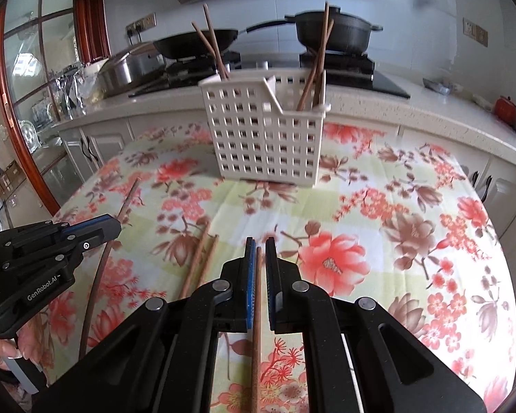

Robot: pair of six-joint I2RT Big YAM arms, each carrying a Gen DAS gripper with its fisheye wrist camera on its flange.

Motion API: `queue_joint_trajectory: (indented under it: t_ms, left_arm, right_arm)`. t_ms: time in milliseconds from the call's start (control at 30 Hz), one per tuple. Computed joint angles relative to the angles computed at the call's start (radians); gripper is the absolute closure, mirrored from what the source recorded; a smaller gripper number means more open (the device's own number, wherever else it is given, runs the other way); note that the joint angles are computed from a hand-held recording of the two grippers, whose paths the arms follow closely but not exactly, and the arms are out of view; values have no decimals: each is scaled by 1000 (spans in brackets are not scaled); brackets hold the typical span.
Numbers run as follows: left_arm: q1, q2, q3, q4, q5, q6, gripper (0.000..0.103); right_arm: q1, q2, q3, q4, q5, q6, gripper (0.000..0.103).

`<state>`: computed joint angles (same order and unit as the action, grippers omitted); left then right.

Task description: Organize utensils

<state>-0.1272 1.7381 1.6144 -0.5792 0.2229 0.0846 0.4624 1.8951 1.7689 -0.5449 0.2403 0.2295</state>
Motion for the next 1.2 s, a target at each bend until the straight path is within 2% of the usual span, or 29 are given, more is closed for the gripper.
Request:
queue_joint_trajectory:
  t_ms: [200, 433, 500, 567, 600, 733, 833, 1067, 1100, 1133, 1167, 1200]
  left_arm:
    - [0, 33, 20, -51, 8, 12, 97]
    - [2, 42, 14, -49, 14, 15, 97]
    - [6, 42, 15, -48, 19, 13, 97]
    - [10, 43, 15, -48, 23, 9, 97]
    - [11, 45, 17, -49, 24, 8, 97]
    - [12, 44, 13, -51, 30, 8, 97]
    - [12, 36, 4, -45, 31, 11, 97]
    - [9, 31, -1, -43, 34, 8, 97]
    - [8, 31, -3, -42, 34, 8, 97]
    - [7, 30, -4, -41, 32, 10, 97]
    - [7, 30, -4, -42, 30, 12, 97]
    - [8, 31, -3, -43, 31, 12, 97]
  right_arm:
    - [3, 69, 84, -153, -23, -42, 95]
    - [0, 136, 140, -230, -27, -43, 92]
    - [-4, 155, 157, -244, -37, -42, 89]
    - [-1, 164, 165, -243, -19, -47, 70]
    - [-1, 168, 172, -245, -20, -53, 69]
    - [6, 186, 206, -267, 3, -75, 69]
    - [-2, 152, 166, -209, -16, -41, 69]
    - [11, 202, 239, -290, -14, -78, 69]
    - [14, 201, 225, -262, -7, -84, 70]
    - [15, 199, 217, -246, -4, -88, 75]
    - [14, 202, 222, -251, -22, -84, 99]
    - [18, 207, 236, -269, -7, -84, 99]
